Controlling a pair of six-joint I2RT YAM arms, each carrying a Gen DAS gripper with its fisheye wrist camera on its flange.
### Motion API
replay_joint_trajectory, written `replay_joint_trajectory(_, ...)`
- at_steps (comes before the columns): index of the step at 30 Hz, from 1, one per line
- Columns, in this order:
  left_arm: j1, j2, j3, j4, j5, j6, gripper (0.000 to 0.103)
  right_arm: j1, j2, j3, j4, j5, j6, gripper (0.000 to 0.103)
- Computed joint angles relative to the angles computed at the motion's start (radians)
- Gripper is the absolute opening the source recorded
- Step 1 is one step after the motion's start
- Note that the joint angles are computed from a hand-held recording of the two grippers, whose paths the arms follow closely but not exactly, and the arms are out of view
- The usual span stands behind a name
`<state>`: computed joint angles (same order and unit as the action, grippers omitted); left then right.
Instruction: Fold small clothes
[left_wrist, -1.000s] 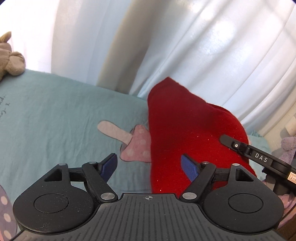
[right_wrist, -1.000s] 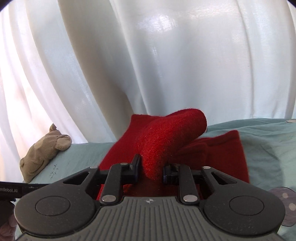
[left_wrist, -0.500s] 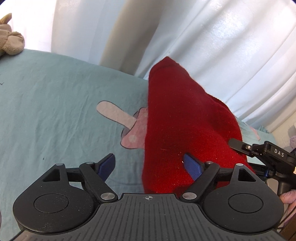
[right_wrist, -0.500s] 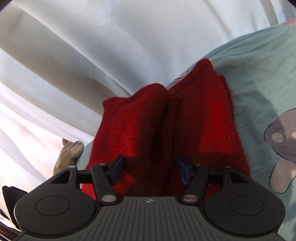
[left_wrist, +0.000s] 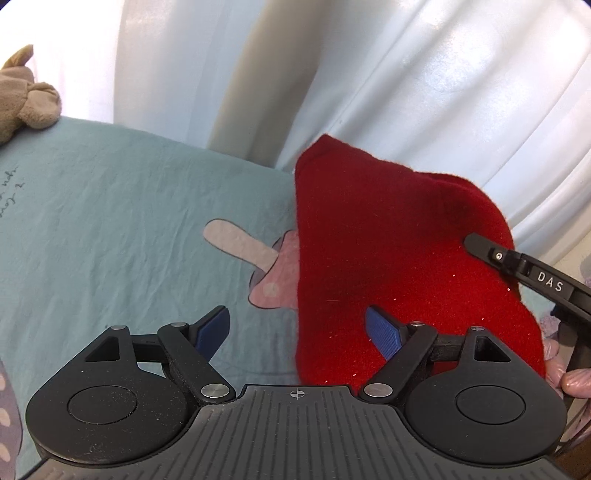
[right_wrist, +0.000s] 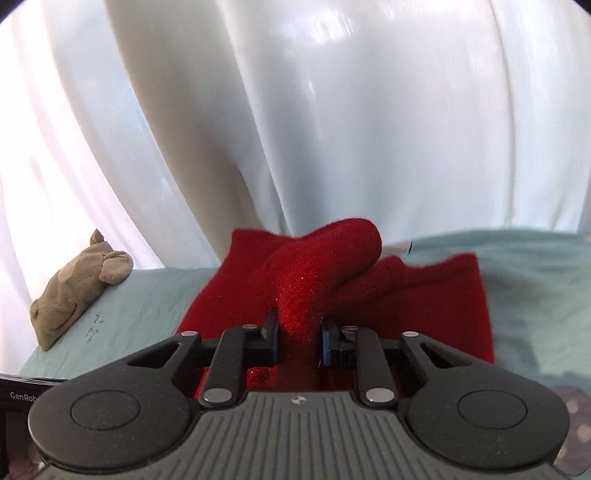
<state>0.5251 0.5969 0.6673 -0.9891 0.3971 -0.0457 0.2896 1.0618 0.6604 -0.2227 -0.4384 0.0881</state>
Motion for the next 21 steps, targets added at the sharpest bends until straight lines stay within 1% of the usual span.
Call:
replay_joint_trajectory(2, -0.044, -0.024, 0.021, -0.013, -0.022, -0.012, 0.086, -0.018, -0.055, 0.003, 0.000, 0.040, -0.011, 0.018)
replay_joint_trajectory(4, -0.137, -0.042, 0.022, 0.000, -0.084, -0.051, 0.086, -0.046, -0.098, -0.012, 0.016, 0.111, -0.073, 0.018)
replay_joint_trajectory(5, -0.206, -0.043, 0.014, 0.015, -0.131, -0.085, 0.086, -0.059, -0.107, -0.023, 0.029, 0.150, -0.110, 0.018)
replay_joint_trajectory(7, -0.345, -0.021, -0.009, 0.044, -0.220, -0.157, 0.086, -0.105, -0.096, -0.038, 0.037, 0.175, -0.153, 0.019)
replay_joint_trajectory(8, -0.401, -0.005, -0.027, 0.060, -0.245, -0.184, 0.086, -0.126, -0.074, -0.049, 0.043, 0.187, -0.176, 0.019)
replay_joint_trajectory(10, -0.513, 0.026, -0.063, 0.087, -0.322, -0.242, 0.086, -0.132, -0.031, -0.084, 0.064, 0.226, -0.225, 0.021)
replay_joint_trajectory(11, -0.560, 0.032, -0.074, 0.092, -0.369, -0.269, 0.088, -0.131, -0.007, -0.090, 0.056, 0.240, -0.246, 0.024)
replay_joint_trajectory(12, -0.567, 0.025, -0.076, 0.090, -0.379, -0.272, 0.088, -0.134, 0.001, -0.099, 0.048, 0.247, -0.255, 0.027)
replay_joint_trajectory(13, -0.550, 0.015, -0.068, 0.077, -0.373, -0.264, 0.087, -0.146, -0.025, -0.118, 0.056, 0.240, -0.250, 0.030)
replay_joint_trajectory(14, -0.530, 0.011, -0.053, 0.062, -0.371, -0.257, 0.086, -0.165, -0.047, -0.113, 0.036, 0.226, -0.248, 0.038)
replay_joint_trajectory(15, -0.515, 0.006, -0.037, 0.052, -0.373, -0.254, 0.086, -0.199, -0.077, -0.105, 0.011, 0.206, -0.242, 0.039)
replay_joint_trajectory(18, -0.488, -0.005, 0.020, 0.054, -0.373, -0.263, 0.087, -0.272, -0.173, -0.098, -0.024, 0.118, -0.202, 0.039)
replay_joint_trajectory(20, -0.522, 0.027, 0.052, 0.082, -0.376, -0.285, 0.088, -0.270, -0.221, -0.099, -0.043, 0.052, -0.178, 0.038)
replay_joint_trajectory(21, -0.562, 0.054, 0.065, 0.097, -0.397, -0.302, 0.088, -0.254, -0.222, -0.097, -0.060, 0.010, -0.179, 0.034)
